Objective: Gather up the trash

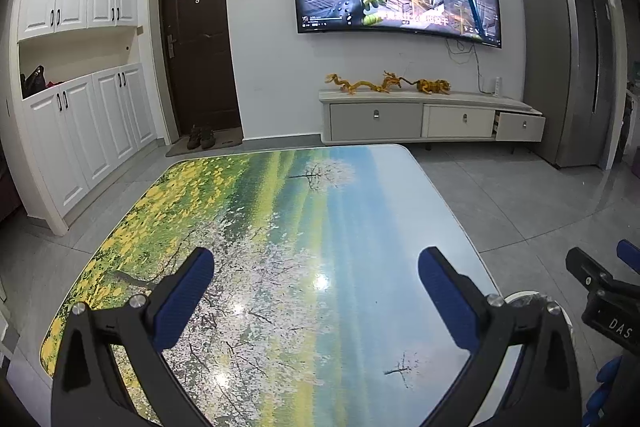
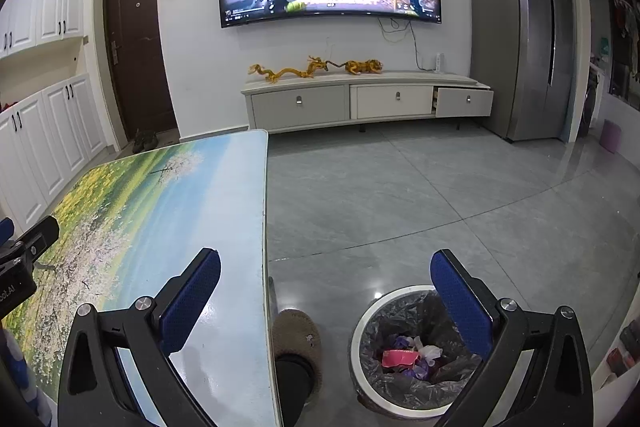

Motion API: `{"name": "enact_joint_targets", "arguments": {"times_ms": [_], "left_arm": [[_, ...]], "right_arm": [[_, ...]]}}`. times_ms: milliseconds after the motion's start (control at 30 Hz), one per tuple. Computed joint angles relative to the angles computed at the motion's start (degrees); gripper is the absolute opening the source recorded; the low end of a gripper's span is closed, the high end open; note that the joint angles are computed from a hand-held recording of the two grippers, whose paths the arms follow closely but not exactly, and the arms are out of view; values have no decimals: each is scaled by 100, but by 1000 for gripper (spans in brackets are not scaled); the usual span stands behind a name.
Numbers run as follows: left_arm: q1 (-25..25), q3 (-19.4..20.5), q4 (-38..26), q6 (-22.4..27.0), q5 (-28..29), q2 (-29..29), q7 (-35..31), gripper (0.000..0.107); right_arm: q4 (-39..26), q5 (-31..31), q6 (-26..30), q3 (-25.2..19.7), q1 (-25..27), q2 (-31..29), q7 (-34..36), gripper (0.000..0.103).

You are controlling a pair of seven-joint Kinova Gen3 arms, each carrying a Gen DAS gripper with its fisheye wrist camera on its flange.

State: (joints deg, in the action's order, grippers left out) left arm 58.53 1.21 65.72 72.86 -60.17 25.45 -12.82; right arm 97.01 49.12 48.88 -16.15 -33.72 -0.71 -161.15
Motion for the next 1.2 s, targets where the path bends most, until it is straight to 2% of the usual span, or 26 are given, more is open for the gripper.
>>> {"name": "enact_joint_targets", "arguments": {"times_ms": [533, 1200], "left_arm": [[-10, 41, -156, -240, 241, 99, -386, 103], [126, -97, -413, -441, 592, 295, -858, 103]], "right_arm": [[114, -91, 91, -17, 65, -73, 50, 103], [411, -151, 54, -69, 297, -227, -119, 103]]}}
